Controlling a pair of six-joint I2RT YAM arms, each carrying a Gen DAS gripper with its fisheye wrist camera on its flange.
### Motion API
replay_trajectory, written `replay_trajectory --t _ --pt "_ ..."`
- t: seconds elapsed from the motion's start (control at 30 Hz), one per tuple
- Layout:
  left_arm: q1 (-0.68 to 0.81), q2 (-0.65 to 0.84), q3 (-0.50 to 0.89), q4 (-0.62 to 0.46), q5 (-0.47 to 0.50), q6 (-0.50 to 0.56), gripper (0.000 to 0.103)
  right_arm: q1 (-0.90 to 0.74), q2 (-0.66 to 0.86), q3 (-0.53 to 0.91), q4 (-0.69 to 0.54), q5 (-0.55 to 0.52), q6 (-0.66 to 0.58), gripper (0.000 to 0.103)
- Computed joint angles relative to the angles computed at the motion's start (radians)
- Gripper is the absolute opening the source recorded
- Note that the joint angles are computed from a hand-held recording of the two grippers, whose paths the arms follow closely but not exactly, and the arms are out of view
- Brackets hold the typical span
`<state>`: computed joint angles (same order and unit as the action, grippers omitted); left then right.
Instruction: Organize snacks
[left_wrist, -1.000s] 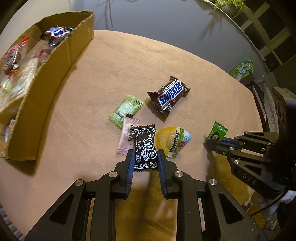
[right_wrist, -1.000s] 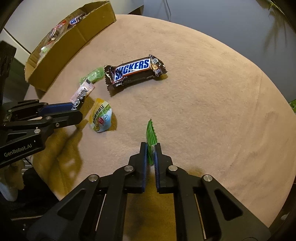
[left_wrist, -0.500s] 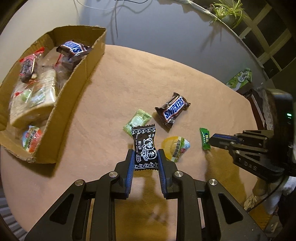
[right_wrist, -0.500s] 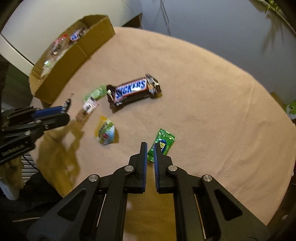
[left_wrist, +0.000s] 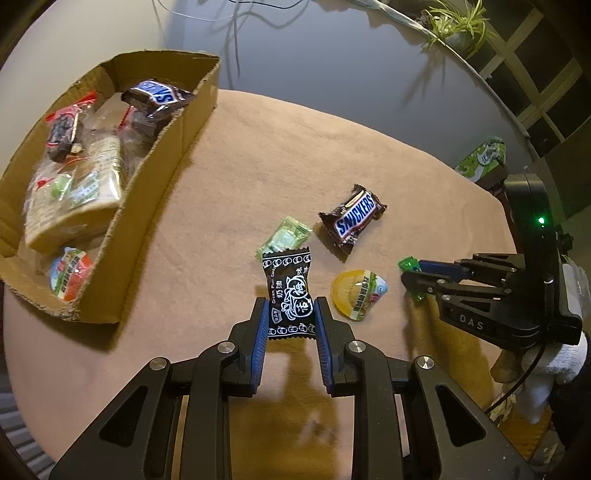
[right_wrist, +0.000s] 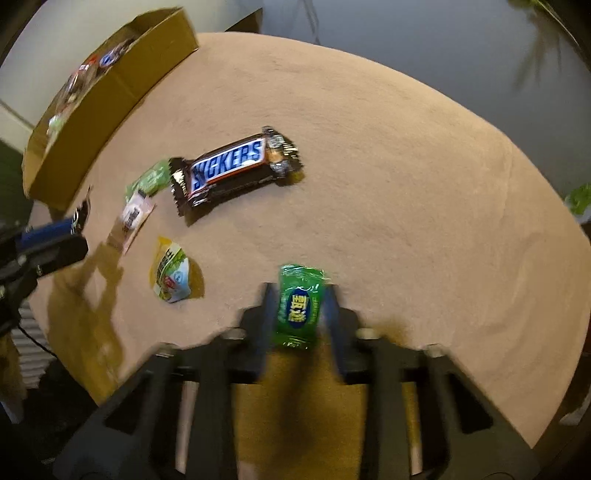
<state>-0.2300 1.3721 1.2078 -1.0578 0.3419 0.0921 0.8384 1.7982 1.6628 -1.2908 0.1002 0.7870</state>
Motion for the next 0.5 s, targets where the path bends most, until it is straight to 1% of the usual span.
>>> replay_trajectory --t 0.13,0.27,0.37,0.5 --pt "0.025 -0.009 0.006 -0.004 0.007 -0.004 0.023 -0.007 -0.010 0.009 -0.006 -0.015 -0.016 0.019" --pt "0.056 -0.011 0.028 -0.012 0.008 0.011 0.023 -0.014 -0.028 0.044 -0.018 -0.005 -0.020 0.019" --pt "0.081 -0.006 0.048 -0.014 0.005 0.024 0.023 -0.015 -0.015 0.114 -0.046 0.004 -0.037 0.019" --pt "0.127 0.008 0.082 -0.018 0.001 0.047 0.023 -0.018 0.022 0.244 -0.092 0.015 -0.076 0.019"
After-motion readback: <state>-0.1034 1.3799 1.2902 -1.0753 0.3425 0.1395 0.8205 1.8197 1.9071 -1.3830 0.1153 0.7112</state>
